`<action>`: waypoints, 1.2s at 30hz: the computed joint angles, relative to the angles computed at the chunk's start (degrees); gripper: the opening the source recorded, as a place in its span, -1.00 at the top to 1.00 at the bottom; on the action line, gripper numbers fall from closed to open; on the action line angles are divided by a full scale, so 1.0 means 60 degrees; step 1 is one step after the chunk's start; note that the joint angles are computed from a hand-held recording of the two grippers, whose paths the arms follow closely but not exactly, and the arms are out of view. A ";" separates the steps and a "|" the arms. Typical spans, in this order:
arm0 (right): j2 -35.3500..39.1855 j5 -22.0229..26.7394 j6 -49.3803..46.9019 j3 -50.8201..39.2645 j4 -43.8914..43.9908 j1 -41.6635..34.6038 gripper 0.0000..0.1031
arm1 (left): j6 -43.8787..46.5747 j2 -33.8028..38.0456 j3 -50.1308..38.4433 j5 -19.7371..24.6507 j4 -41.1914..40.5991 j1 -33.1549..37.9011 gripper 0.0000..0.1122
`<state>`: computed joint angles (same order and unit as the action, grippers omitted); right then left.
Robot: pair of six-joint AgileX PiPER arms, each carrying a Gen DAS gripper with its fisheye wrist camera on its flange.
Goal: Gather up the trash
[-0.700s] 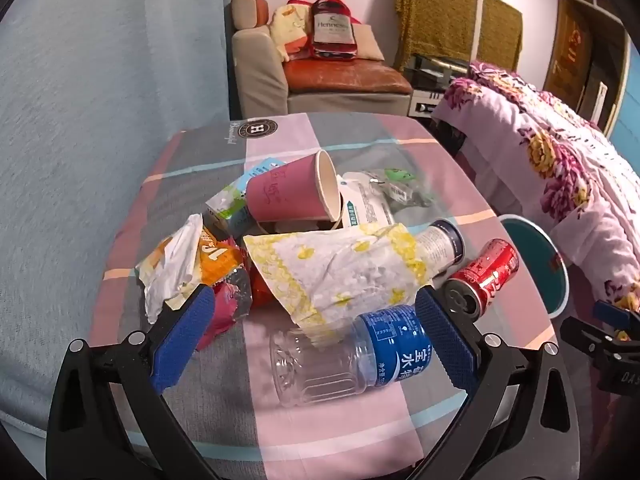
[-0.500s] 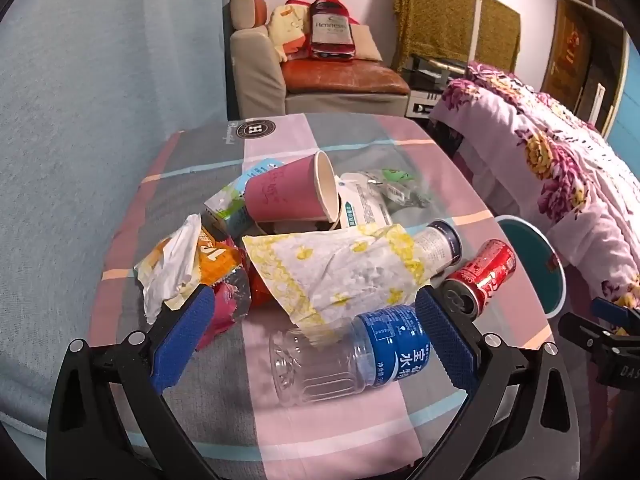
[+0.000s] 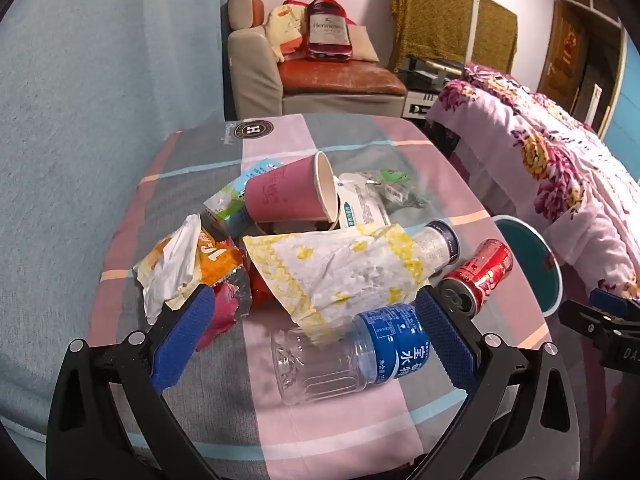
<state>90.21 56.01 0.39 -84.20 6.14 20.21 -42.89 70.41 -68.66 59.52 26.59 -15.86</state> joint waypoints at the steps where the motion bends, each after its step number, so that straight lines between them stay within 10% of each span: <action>1: 0.0001 -0.0003 -0.0001 -0.0008 -0.0015 0.0003 -0.88 | -0.0010 0.0003 -0.0010 0.0009 0.0002 -0.0009 -0.79; 36: 0.0100 -0.0153 0.0285 0.0147 -0.0424 -0.0041 -0.88 | 0.0351 -0.0176 0.0447 -0.0496 -0.0216 -0.0011 -0.79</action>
<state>90.81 55.09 2.10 -83.31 3.60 19.96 -40.78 69.35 -65.98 56.54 25.29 -15.92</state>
